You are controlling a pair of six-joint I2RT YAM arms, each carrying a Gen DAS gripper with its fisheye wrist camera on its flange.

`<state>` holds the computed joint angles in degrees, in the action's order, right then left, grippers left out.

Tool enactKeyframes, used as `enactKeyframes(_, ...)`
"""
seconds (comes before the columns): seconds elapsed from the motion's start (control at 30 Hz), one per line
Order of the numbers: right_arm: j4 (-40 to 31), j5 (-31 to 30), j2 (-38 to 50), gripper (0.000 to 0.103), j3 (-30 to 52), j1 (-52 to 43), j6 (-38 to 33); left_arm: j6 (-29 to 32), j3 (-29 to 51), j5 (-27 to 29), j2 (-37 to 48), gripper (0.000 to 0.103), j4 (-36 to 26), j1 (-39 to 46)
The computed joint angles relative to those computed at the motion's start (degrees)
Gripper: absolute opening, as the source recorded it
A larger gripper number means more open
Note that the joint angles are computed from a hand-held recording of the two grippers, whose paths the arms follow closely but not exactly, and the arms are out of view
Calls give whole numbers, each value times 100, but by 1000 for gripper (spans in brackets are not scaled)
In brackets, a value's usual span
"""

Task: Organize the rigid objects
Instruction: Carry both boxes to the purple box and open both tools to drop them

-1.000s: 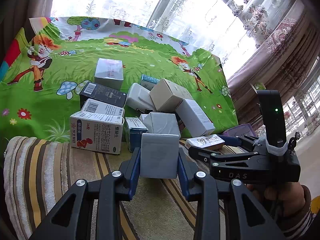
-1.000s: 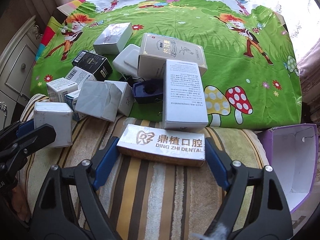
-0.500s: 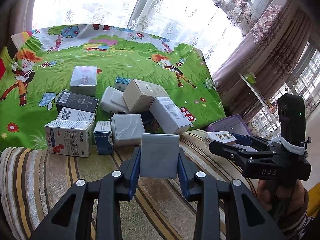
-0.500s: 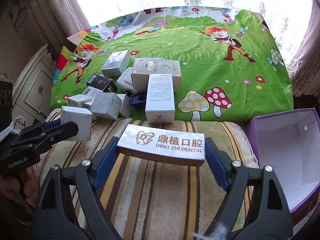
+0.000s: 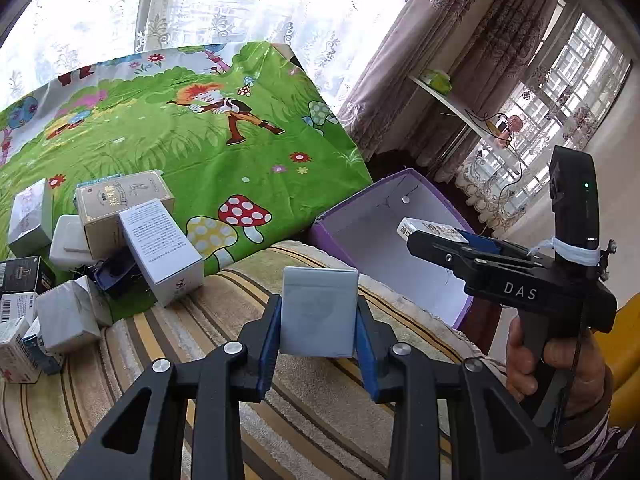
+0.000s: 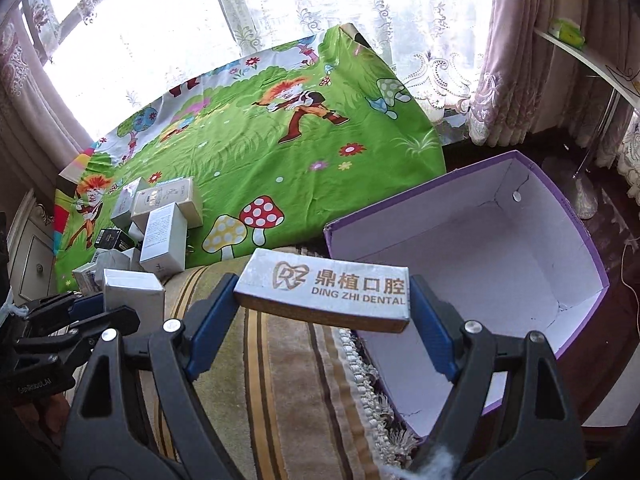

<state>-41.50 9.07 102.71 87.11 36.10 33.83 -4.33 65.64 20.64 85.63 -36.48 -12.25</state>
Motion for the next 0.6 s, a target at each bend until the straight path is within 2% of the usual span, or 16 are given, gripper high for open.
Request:
enactKeyframes(0.3, 411, -251, -674, 86, -1217, -699, 285, -247, 1130, -381, 1207, 35, -218, -1153)
enactKeyframes(0.6, 681, -398, -1180, 86, -2093, -1405, 559, -355, 2003, -486, 2144, 35, -436, -1764)
